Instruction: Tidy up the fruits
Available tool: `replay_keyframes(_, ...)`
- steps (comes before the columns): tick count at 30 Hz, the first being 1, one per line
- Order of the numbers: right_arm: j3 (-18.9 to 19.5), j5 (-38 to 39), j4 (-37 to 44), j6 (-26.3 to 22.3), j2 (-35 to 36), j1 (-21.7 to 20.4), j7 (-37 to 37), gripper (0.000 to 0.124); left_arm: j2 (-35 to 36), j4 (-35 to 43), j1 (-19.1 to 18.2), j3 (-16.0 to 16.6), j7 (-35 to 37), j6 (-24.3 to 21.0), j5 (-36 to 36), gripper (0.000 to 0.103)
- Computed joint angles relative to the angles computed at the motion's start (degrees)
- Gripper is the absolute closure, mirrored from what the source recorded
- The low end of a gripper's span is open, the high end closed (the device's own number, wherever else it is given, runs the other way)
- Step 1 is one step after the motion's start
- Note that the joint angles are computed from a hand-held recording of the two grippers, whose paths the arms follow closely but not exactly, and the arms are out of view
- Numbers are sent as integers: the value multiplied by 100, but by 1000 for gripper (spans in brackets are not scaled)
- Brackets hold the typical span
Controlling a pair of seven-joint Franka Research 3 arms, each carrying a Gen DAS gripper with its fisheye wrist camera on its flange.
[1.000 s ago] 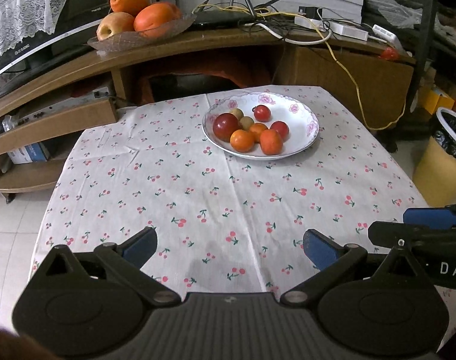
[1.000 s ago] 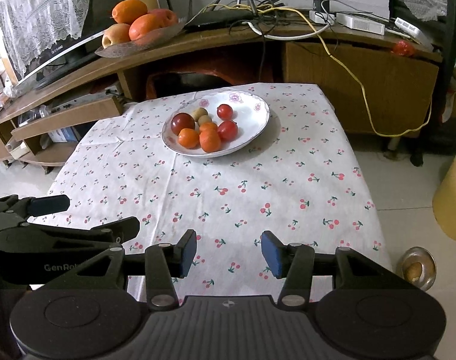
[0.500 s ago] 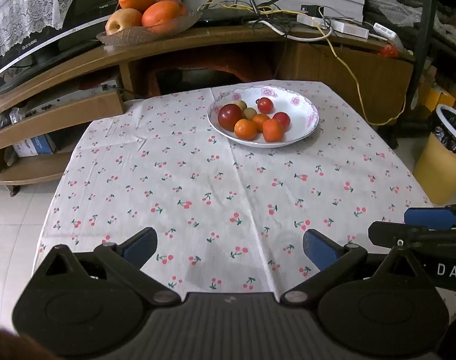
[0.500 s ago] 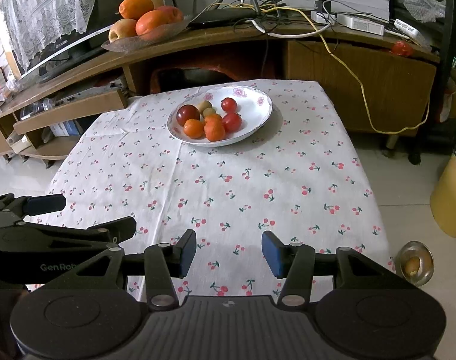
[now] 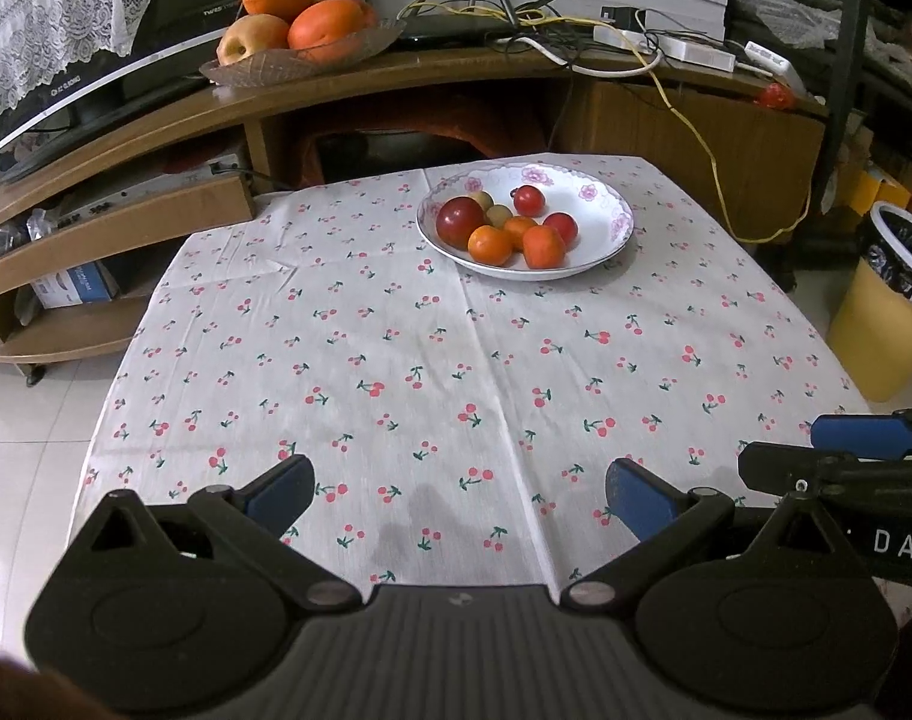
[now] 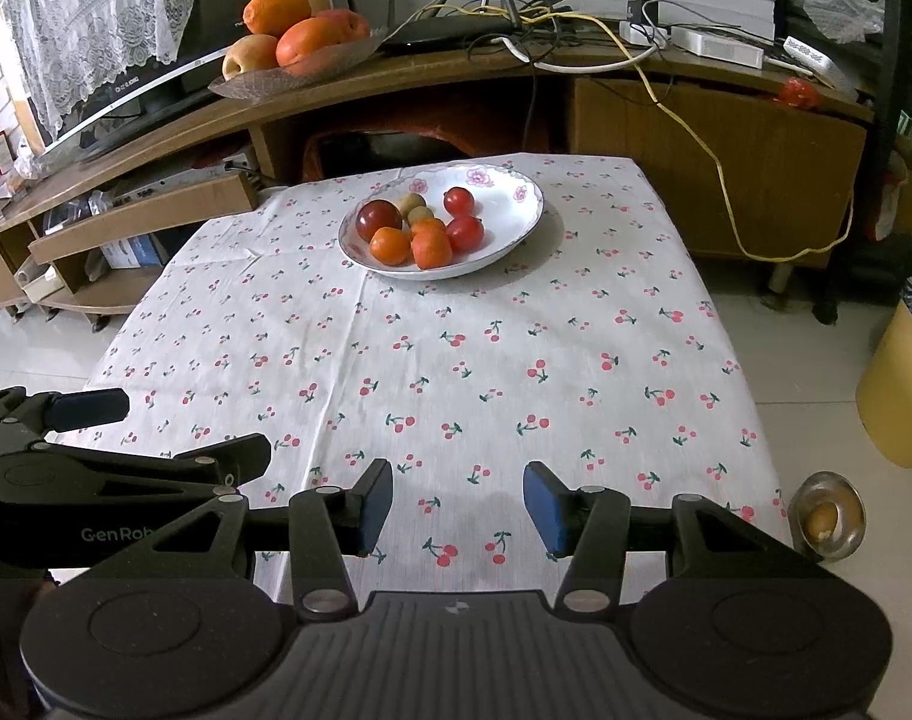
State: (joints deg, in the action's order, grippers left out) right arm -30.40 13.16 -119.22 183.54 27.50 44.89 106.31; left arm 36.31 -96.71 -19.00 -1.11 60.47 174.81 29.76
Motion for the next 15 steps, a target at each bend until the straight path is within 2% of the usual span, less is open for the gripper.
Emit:
replay_keyframes(8, -211, 141, -164, 114, -38, 280, -38, 74, -117, -179, -148, 177, -154, 109, 102, 0)
replay_keyframes(15, -203, 352, -224, 210, -77, 328, -239, 74, -172, -227, -258, 304, -341, 89, 217, 0)
